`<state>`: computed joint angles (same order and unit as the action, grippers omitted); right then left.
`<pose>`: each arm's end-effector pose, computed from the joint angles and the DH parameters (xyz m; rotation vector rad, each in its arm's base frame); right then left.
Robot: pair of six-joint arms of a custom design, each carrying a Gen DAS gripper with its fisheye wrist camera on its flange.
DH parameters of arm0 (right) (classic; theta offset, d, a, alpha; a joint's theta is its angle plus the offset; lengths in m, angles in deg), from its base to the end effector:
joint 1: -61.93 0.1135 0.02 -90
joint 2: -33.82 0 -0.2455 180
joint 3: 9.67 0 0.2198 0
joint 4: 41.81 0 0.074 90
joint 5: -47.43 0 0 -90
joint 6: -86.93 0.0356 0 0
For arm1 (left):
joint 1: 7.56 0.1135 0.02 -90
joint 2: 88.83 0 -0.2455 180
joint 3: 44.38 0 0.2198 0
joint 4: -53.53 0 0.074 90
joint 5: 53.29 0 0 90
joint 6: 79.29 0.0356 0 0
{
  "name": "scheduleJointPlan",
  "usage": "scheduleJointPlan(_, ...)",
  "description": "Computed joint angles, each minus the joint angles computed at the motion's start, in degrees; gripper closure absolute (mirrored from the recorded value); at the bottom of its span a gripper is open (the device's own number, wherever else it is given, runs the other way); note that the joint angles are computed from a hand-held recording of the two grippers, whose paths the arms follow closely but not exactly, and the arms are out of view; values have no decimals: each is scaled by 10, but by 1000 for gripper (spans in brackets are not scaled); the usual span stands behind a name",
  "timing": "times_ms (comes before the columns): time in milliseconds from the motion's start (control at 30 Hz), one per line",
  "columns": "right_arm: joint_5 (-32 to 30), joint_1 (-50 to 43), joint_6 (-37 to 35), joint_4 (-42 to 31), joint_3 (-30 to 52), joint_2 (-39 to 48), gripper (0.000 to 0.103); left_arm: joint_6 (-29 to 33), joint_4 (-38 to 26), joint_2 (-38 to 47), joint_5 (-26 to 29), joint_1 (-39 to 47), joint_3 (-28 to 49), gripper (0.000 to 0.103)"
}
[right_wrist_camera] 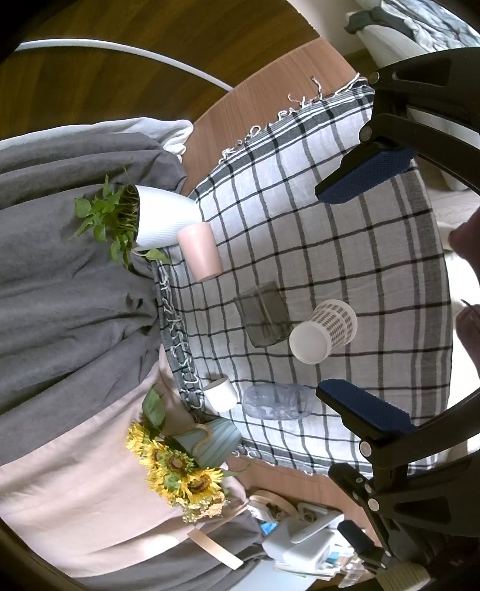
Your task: Flip cup upside down
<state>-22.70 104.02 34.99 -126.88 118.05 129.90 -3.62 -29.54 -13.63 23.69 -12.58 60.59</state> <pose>0.2286 0.1902 0.3866 0.0552 2.4355 0.1914 0.2129 -0.0107 0.3728 -0.2937 2.4551 0.1402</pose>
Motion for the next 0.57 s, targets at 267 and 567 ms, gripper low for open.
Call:
scheduleJointPlan(267, -1, -1, 0, -1, 3, 2, 7, -2, 0, 1, -2, -1, 0, 0)
scheduleJointPlan(567, -2, -2, -1, 1, 0, 1, 7, -2, 1, 2, 0, -1, 0, 0)
